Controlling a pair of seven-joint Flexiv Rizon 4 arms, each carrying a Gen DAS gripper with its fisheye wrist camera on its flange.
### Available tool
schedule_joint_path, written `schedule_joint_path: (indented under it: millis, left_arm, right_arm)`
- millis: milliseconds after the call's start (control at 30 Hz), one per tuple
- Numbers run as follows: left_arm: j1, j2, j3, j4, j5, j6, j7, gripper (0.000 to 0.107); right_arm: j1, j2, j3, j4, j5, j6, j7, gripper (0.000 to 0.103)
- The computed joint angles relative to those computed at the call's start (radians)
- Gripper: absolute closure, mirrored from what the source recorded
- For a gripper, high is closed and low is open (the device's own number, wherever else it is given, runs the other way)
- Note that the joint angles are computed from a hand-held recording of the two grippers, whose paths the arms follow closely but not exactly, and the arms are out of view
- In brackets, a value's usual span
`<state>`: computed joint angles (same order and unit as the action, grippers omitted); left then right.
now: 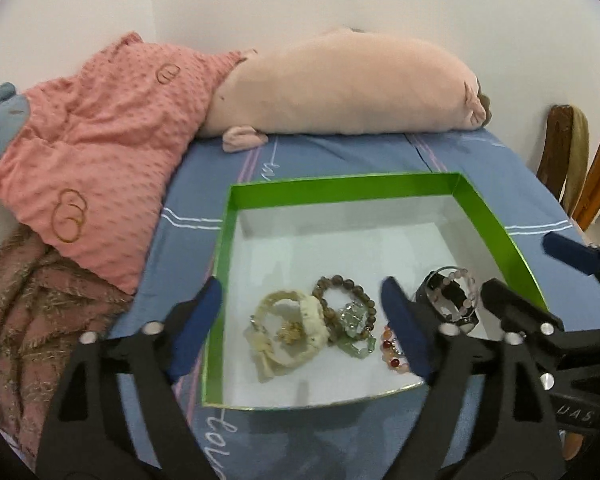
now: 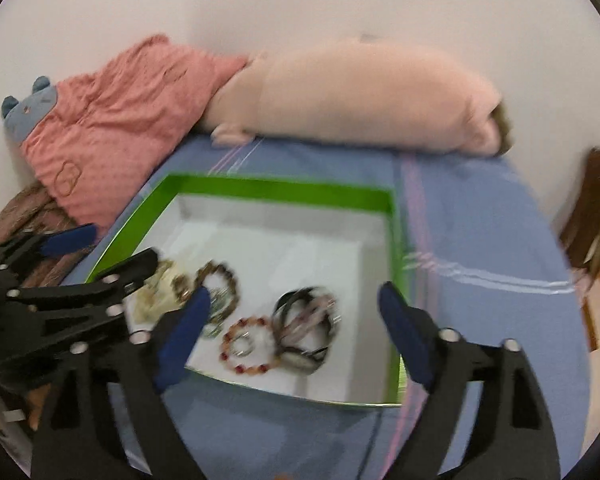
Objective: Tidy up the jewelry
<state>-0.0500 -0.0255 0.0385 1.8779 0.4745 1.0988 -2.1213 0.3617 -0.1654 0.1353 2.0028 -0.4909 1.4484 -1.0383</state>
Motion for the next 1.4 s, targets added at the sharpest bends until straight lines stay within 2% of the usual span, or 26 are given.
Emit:
schedule_joint_path:
  millis: [33,100,133,300,467,633,1400]
  left_arm:
    - [0.000,0.005,0.001,0.000,0.006,-0.010,-0.008,0.018]
    - [0.002,0.005,-0.001,-0.001,-0.002,-0.035,-0.005,0.014]
    - [0.003,0.003,-0.002,-0.005,-0.008,-0.051,0.000,0.014]
    - [-0.004,-0.005,-0.006,-0.029,0.040,-0.115,-0.030,0.010]
    - [-0.004,-0.005,-0.003,-0.020,0.014,-0.107,-0.017,0.008]
    - [-0.001,-0.010,-0.001,-0.015,-0.015,-0.104,0.003,0.008]
    - [0.000,-0.016,0.003,-0.008,-0.045,-0.096,0.022,0.006]
  right_arm:
    - [0.025,0.007,-0.044,0.015,-0.072,0.014,0.059,0.006]
    - [0.035,0.016,-0.078,0.031,-0.175,0.027,0.141,0.005]
    - [0.030,0.013,-0.072,0.029,-0.186,0.022,0.149,0.004]
    - [-0.005,-0.005,-0.003,0.005,-0.085,-0.028,0.073,0.004]
    - [-0.018,-0.018,0.039,-0.024,0.051,-0.072,-0.029,0.004]
    - [-0.001,-0.016,0.017,-0.018,0.042,-0.066,-0.026,0.004]
    - [0.005,-0.015,0.018,-0.021,0.061,-0.077,-0.036,0.004]
